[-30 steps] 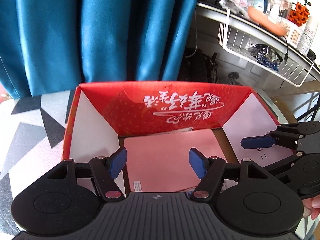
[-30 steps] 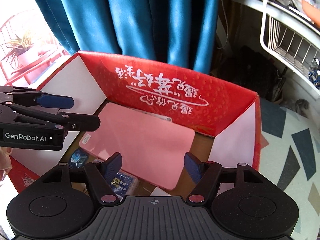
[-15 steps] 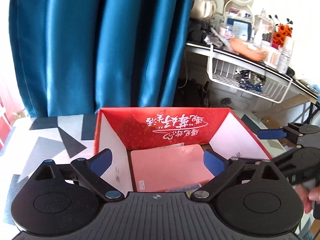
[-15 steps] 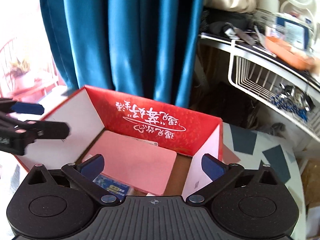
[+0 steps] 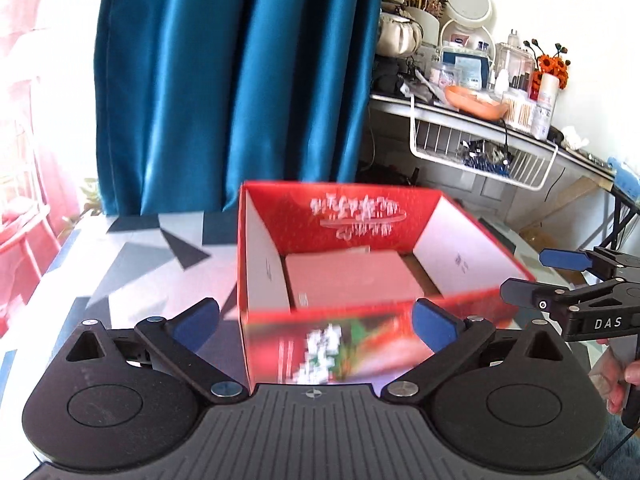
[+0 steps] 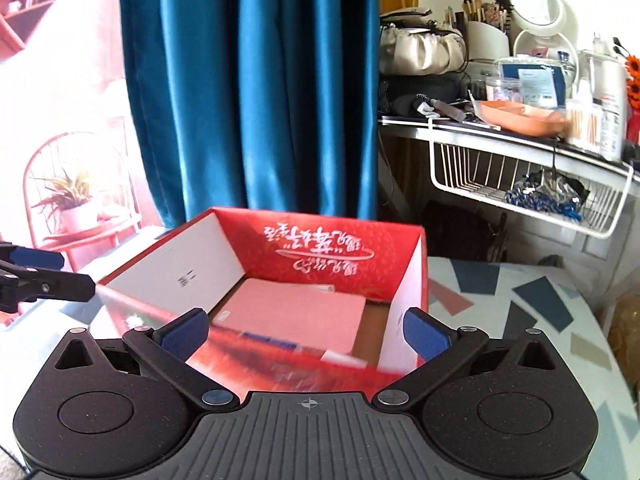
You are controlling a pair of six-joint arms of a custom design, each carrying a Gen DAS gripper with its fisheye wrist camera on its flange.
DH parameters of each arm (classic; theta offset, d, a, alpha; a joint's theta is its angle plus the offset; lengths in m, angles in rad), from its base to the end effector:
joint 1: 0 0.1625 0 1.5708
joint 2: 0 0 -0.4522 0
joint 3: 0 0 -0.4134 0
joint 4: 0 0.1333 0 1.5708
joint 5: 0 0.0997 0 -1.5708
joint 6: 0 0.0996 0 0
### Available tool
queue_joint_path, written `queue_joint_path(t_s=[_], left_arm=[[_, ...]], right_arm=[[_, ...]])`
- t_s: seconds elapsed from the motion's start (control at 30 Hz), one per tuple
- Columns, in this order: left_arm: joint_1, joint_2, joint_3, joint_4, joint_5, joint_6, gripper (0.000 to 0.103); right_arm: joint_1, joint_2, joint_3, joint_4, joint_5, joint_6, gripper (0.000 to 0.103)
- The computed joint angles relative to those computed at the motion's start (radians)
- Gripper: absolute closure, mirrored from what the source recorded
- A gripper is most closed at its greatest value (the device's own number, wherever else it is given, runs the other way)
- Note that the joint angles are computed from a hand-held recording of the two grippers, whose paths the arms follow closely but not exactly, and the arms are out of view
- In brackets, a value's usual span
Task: Organize rigid objects
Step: 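Withdraw both tools from the red box to the flat white case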
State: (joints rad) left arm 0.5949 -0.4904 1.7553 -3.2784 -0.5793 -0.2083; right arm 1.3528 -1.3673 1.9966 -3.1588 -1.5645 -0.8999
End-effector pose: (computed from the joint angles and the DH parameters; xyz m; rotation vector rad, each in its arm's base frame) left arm -0.4060 -0.5363 -0.0253 0.6027 2.2414 -1.1256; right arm 0.0087 -0.5800 0.3864 0.8148 -2.2846 1.0730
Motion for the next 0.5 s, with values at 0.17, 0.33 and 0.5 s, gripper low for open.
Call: queue_joint_path(t_s=[0.17, 0.33, 0.5], left_arm=[[-0.01, -0.015, 0.076, 0.036, -0.04, -0.152, 0.0], [-0.013, -0.018, 0.116, 0.092, -0.054, -0.25, 0.0], [-0.015, -0.018, 0.146, 0.111, -0.08, -0.319, 0.0]], right_arm=[[-0.039, -0.037, 0.087, -0.015, 0.006, -0.063, 0.0], [-0.071, -0.06, 0.153, -0.016, -0.018, -0.135, 0.0], [-0.096, -0.074, 0.19, 0.018, -0.051, -0.132, 0.0]])
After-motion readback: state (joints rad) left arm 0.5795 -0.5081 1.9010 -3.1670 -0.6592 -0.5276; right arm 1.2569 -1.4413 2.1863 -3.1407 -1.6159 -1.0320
